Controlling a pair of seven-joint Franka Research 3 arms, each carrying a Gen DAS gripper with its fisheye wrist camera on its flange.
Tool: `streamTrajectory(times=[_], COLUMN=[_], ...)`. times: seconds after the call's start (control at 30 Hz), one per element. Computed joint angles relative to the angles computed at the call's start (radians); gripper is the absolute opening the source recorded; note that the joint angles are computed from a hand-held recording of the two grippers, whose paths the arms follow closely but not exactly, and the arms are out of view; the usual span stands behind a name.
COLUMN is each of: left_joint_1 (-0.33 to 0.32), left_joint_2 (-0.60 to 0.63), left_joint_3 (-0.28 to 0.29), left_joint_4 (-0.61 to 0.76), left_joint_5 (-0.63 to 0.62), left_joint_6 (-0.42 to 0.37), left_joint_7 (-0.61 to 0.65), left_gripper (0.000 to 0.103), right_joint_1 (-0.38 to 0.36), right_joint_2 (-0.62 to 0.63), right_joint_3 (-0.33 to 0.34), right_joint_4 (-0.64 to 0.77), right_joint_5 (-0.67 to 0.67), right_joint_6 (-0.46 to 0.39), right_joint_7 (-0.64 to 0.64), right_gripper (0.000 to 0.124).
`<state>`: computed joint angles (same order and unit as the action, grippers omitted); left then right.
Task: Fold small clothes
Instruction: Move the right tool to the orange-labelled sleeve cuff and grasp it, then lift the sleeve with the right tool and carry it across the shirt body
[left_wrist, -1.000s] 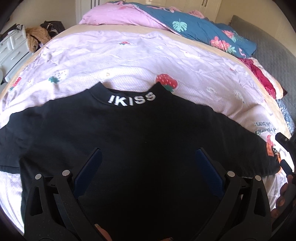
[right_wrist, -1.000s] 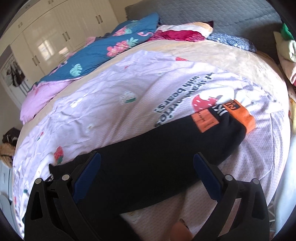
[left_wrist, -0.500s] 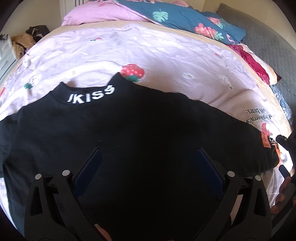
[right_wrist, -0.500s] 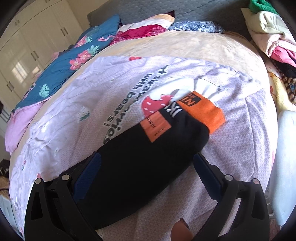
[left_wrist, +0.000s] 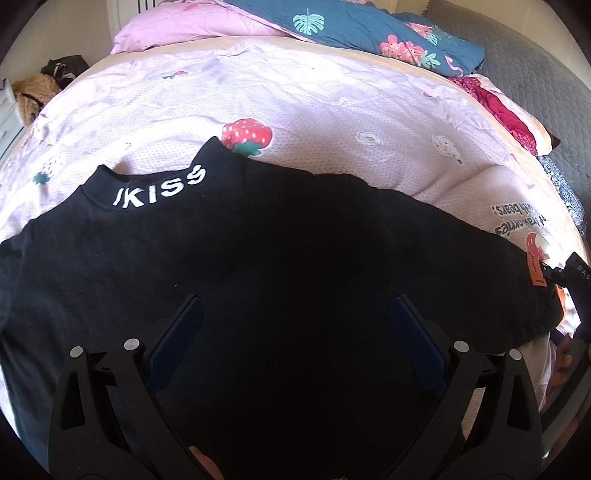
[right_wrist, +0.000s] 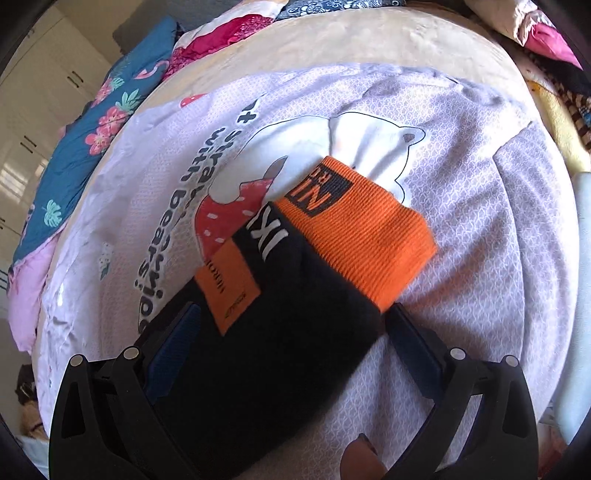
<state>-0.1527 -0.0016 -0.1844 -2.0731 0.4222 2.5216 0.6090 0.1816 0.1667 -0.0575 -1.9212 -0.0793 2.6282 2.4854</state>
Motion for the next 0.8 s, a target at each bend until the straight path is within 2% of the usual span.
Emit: streamTrajectory(times=[0.03,0.07,0.1,0.17,0.2,0.3,0.37,0.4,0.47,0.6,0.7,0.8], left_joint_1=[0.001,0.004,0.006,0.011,0.014,0.023,0.028,0.031,0.038,0.054,0.063,0.062], left_joint_2=[-0.003,-0.011,-0.016,-0.033,-0.039,-0.062,-0.081,-0.091,-0.115,-0.168,-0.217,-0.263], left_joint_3=[0.002,0.004,0.005,0.008,0.009,0.013,0.014,0.014,0.014,0.017,0.027,0.048], left_joint_4=[-0.005,-0.015,-0.019,-0.035,-0.041,-0.058,-0.067,-0.074,-0.083,-0.111,-0.145,-0.189], left_joint_5=[-0.002,-0.009,-0.012,-0.015,-0.021,-0.05,-0.06,-0.061,-0.051,-0.05,-0.073,-0.134], left_joint_6=[0.002,0.007,0.009,0.016,0.021,0.04,0.047,0.051,0.051,0.058,0.082,0.137], left_joint_7=[-0.001,0.002,0.004,-0.004,-0.004,0.0,0.005,0.005,0.0,-0.009,-0.005,0.029], left_gripper=[0.095,0.095,0.095,0.095,0.095,0.095,0.095,0.095,0.095,0.095,0.095,0.095], right_joint_1=[0.004,0.006,0.012,0.008,-0.003,-0.012,-0.022,-0.026,-0.065,-0.112,-0.121,-0.099], right_joint_2=[-0.006,-0.013,-0.02,-0.032,-0.038,-0.052,-0.063,-0.054,-0.052,-0.061,-0.087,-0.102], right_joint_3=[-0.005,-0.008,-0.014,-0.018,-0.009,0.004,0.034,0.051,0.141,0.277,0.333,0.349], right_joint_4=[-0.013,-0.026,-0.036,-0.063,-0.086,-0.116,-0.141,-0.127,-0.115,-0.073,-0.051,-0.023], right_joint_5=[-0.015,-0.027,-0.052,-0.064,-0.027,0.013,0.09,0.146,0.354,0.705,0.95,1.151], right_joint_6=[0.026,0.055,0.072,0.107,0.151,0.228,0.329,0.352,0.408,0.427,0.412,0.382], right_joint_7=[0.023,0.037,0.066,0.1,0.082,0.027,-0.082,-0.156,-0.419,-0.862,-1.159,-1.407], right_gripper=[0.098,0.085,0.053,0.025,0.018,0.013,0.013,0.013,0.013,0.013,0.013,0.013])
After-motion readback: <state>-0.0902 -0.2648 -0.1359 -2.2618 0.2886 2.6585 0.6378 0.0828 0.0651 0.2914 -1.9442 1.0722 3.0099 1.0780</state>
